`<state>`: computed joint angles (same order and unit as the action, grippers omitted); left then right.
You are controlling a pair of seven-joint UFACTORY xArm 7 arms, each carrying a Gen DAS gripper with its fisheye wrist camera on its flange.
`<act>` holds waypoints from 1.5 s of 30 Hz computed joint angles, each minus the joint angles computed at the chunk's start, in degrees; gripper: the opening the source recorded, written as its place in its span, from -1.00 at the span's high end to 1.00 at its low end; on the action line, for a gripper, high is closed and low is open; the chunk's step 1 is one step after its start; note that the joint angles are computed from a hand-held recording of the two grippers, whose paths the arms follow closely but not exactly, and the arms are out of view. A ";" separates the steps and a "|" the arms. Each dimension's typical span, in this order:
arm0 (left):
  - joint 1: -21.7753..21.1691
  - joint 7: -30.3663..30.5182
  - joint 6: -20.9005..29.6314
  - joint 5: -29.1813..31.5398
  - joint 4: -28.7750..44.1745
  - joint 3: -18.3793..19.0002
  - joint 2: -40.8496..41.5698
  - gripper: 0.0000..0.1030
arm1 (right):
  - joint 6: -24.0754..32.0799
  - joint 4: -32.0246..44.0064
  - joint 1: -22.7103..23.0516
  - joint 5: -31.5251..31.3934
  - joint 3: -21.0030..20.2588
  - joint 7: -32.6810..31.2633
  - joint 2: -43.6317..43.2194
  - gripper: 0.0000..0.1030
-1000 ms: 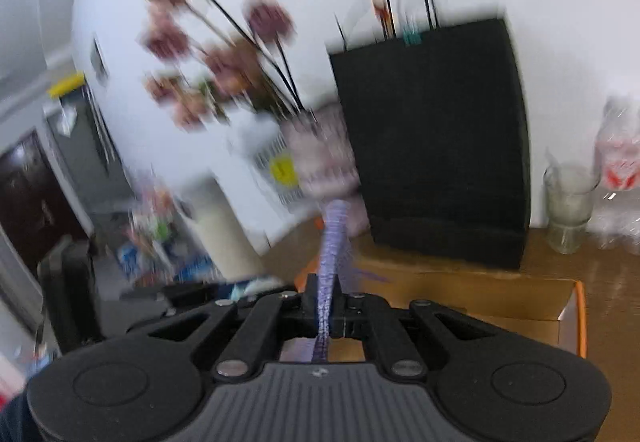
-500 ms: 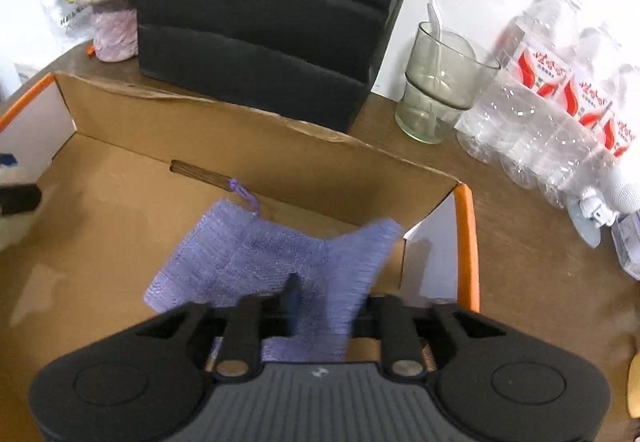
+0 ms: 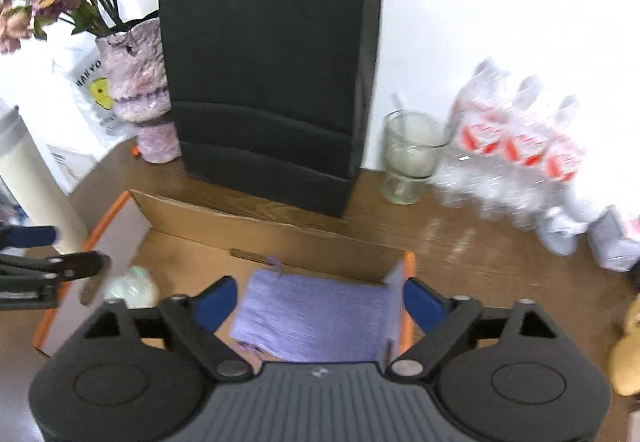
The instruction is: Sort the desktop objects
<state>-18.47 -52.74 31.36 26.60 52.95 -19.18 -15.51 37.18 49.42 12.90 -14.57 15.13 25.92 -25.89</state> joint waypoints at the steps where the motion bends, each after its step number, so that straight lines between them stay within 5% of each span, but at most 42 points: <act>1: -0.10 -1.31 0.81 0.15 -0.98 -0.56 -1.34 -0.81 | 0.31 -1.24 -0.04 -0.60 0.64 0.67 -1.36 -0.76; 4: 2.07 -10.32 -0.58 5.93 -6.56 -4.92 -7.91 -0.89 | -4.30 -8.89 -0.34 -1.56 2.08 4.79 -8.84 -0.76; 8: 10.28 -27.78 -5.22 17.78 -15.26 -16.87 -20.77 -0.89 | -15.05 -22.55 -6.92 -8.98 12.17 16.48 -25.78 -0.81; 13: 12.47 -35.54 -9.89 19.82 -22.27 -25.29 -35.18 -1.00 | -16.66 -32.24 -1.94 -6.86 16.24 21.82 -41.29 -1.00; 17: 7.28 -33.17 -6.48 13.48 -24.24 -26.20 -37.87 -1.00 | -9.17 -36.06 6.79 -2.41 16.74 24.35 -47.88 -1.00; 24: -9.18 -34.03 4.58 0.19 -32.80 -29.68 -47.48 -1.00 | 19.27 -42.16 31.99 5.65 25.78 36.90 -65.27 -1.00; 29: -20.20 -36.21 13.67 -6.84 -33.65 -30.69 -43.95 -1.00 | 32.12 -40.83 44.98 9.80 30.77 44.60 -64.65 -1.00; 38: -28.63 -43.72 25.73 -8.58 -29.80 -33.13 -43.43 -1.00 | 35.92 -36.81 54.64 10.03 34.71 56.33 -58.75 -1.00; 45: -34.54 -46.00 33.09 -12.21 -27.50 -33.96 -41.95 -1.00 | 34.75 -31.76 55.68 8.75 35.91 60.93 -52.72 -1.00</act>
